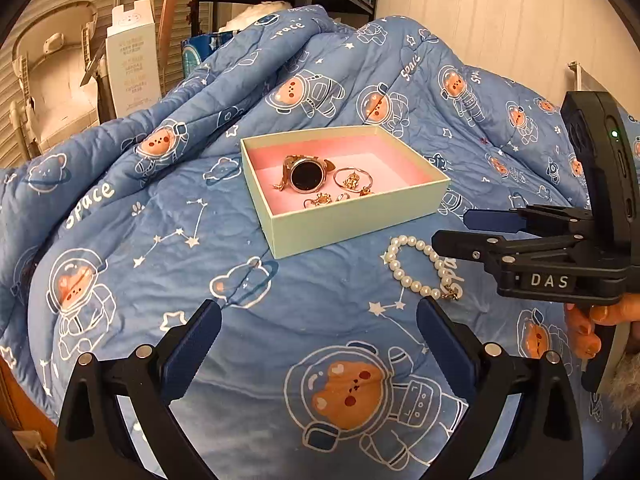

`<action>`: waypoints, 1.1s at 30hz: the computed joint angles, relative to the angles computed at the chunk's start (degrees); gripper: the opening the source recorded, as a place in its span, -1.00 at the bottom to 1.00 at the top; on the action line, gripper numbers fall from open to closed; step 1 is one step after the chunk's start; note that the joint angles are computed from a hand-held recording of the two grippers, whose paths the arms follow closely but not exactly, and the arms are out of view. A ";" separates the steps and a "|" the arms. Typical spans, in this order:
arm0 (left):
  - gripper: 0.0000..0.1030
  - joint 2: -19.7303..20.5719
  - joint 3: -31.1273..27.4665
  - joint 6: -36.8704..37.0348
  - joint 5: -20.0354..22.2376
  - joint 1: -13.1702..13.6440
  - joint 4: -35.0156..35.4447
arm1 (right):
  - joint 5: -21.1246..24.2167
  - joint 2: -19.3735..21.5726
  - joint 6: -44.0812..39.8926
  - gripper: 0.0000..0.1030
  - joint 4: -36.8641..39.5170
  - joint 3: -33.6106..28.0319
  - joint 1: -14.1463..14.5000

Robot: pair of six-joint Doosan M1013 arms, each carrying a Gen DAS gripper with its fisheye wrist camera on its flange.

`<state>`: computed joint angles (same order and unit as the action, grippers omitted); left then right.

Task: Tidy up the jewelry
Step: 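Move the right gripper to the pearl bracelet and grasp it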

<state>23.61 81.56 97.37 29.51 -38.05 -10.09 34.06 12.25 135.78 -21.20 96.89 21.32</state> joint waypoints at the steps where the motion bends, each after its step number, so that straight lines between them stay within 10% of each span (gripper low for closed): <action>1: 0.86 -0.06 0.36 -0.71 -0.22 -0.08 0.19 | 0.11 0.14 0.44 0.03 0.34 0.10 -0.09; 33: 0.86 -0.51 2.41 -6.38 -1.54 -0.94 3.51 | 3.19 2.63 3.81 -0.80 -5.26 0.13 0.95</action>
<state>23.10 83.97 90.99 27.97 -38.99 -6.57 37.25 14.88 139.59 -26.46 97.02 22.27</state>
